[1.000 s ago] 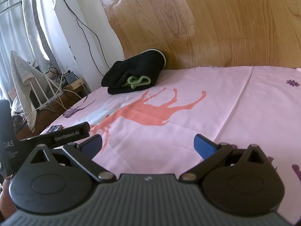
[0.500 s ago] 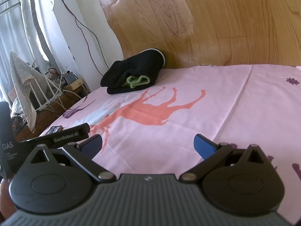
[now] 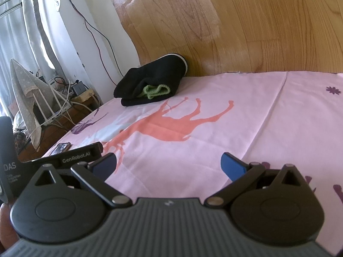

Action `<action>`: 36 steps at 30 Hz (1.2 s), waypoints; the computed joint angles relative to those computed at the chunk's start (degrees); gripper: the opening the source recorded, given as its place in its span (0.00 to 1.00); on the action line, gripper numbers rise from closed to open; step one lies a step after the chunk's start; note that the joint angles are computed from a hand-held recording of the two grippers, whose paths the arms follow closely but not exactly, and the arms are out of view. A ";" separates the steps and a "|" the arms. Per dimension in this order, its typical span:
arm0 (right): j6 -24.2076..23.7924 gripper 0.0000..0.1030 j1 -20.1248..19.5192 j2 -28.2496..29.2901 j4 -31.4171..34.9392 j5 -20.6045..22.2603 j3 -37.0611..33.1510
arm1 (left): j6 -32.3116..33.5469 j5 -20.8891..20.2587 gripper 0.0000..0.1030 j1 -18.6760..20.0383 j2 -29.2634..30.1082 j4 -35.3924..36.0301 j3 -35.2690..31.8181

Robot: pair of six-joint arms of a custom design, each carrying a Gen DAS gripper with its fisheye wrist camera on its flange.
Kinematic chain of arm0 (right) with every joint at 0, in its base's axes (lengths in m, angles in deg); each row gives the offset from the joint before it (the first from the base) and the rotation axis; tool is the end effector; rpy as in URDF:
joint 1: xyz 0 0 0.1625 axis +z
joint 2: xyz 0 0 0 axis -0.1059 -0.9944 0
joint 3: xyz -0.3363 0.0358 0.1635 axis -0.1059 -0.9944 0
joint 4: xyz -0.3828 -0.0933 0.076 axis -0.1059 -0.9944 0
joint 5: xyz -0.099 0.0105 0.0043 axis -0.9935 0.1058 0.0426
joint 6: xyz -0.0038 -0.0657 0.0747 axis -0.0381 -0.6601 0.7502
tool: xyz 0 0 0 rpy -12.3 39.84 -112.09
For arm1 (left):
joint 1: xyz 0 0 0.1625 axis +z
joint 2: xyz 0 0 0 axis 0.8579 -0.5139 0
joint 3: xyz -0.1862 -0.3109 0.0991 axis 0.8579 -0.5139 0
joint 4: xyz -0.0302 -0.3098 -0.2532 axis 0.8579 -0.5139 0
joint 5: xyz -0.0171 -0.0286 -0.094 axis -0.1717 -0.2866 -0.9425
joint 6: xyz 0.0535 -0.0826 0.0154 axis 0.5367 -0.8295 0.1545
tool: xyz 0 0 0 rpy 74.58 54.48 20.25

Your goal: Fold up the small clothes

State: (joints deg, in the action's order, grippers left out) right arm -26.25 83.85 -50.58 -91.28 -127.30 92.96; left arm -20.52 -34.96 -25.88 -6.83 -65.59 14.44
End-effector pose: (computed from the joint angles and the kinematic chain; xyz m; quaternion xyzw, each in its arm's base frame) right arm 0.0326 -0.5719 0.3507 0.2333 -0.8671 0.4291 0.0979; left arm -0.4485 -0.5709 -0.0184 0.0605 0.7479 -0.5105 0.4199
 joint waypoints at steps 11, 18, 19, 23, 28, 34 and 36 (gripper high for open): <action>0.46 1.00 0.03 -0.17 1.15 -0.42 -0.30 | 0.27 0.01 1.00 0.00 0.22 1.22 -0.55; 0.61 1.00 0.09 -0.32 1.32 -0.63 -0.21 | 7.53 -0.03 1.00 -0.19 1.02 -7.01 0.13; 0.61 1.00 0.09 -0.32 1.32 -0.63 -0.21 | 7.34 0.09 1.00 -0.16 1.04 -6.60 0.03; 0.67 1.00 0.06 -0.38 1.36 -0.73 -0.17 | 4.67 -0.17 1.00 -0.15 0.79 -2.29 -0.60; 0.68 1.00 0.05 -0.40 1.38 -0.83 -0.10 | 6.76 0.31 1.00 -0.28 1.21 -3.94 -0.59; 0.65 1.00 0.05 -0.39 1.44 -0.82 -0.13 | -0.39 1.84 1.00 -0.48 0.74 5.80 -1.43; 0.67 1.00 0.04 -0.38 1.43 -0.81 -0.13 | -7.58 1.77 1.00 -0.46 0.02 14.54 -2.35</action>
State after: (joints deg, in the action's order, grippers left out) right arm -25.58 83.89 -50.96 -89.85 -128.11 92.83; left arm -28.10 -33.20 -26.34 -6.81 -51.05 12.09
